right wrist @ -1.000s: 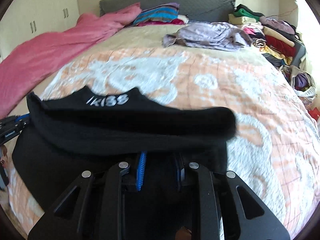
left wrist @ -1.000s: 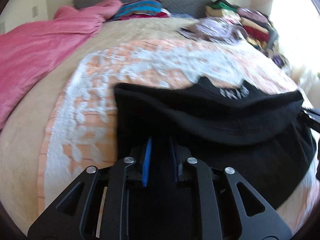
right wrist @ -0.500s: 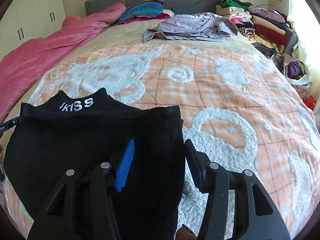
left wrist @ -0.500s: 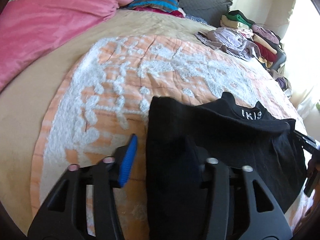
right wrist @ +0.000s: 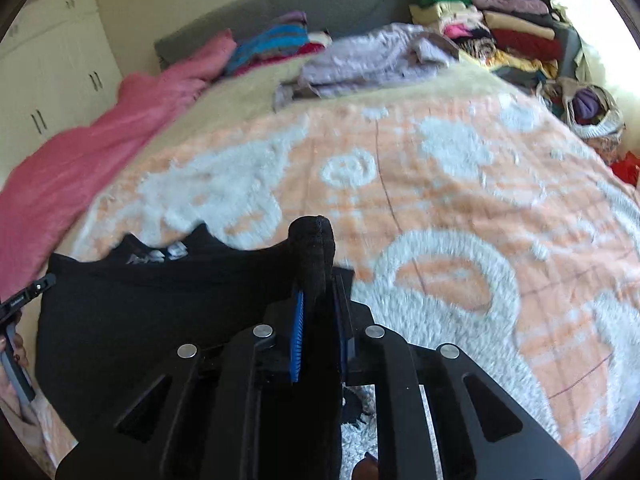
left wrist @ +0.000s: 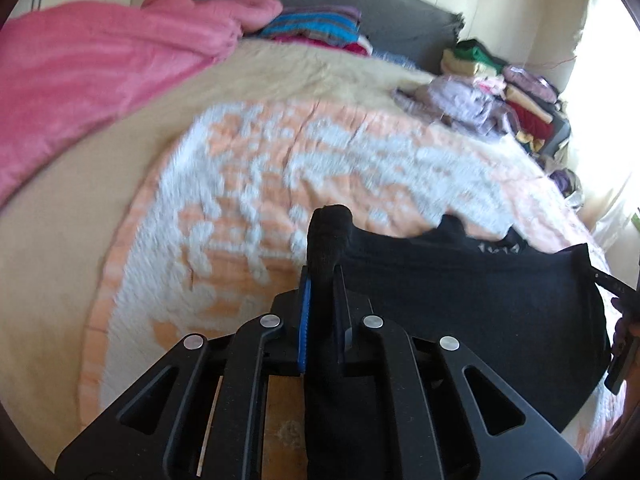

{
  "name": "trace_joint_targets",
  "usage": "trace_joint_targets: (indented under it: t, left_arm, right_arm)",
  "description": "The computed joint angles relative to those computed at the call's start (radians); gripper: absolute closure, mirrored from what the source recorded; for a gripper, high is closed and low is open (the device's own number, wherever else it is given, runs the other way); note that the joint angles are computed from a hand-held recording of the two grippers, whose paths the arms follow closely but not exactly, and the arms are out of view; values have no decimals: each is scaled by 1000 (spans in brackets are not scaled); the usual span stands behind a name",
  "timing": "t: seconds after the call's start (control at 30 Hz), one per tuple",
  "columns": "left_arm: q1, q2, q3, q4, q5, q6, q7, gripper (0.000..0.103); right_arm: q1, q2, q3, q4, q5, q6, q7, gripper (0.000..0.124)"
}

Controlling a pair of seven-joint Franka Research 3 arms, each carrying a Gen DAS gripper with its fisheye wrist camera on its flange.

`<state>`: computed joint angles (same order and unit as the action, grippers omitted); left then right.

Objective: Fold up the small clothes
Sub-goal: 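Lay the folded hem down and open both grippers, then smooth the folded sweatshirt edge with both grippers and withdraw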

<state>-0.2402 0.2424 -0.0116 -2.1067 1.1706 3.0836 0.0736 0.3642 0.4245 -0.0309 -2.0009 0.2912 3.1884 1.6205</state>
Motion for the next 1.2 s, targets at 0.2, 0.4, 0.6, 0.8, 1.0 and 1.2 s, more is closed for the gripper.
trace_joint_targets:
  t: [0.2,0.4,0.6,0.8,1.0,1.2]
  left_arm:
    - [-14,4,-9,-7,-40,-56,39,96]
    - [-13,-36,-37,-43,-25,-105,54,81]
    - [2,-105,-76,-92,37,-151,-6,61]
    - [17,-157,-131,-140,25,-116,51,48]
    - [5,-184,-166,-183,-1,-81,57,42]
    - [-17,-164,-190,-205,-102,-102,133,41]
  right_arm:
    - [229,25,-249,-3,-56,-29,121,103]
    - [423,25,-463,-51,-156,-24,272,83]
    - [606,-41,-627,-165,-179,40,288,78]
    - [646,-131,-600,-253,-132,89,167,72]
    - [591,-179,-465,-306,-97,92,103,71]
    - [712,-174,-571,-328,-47,36,126,63]
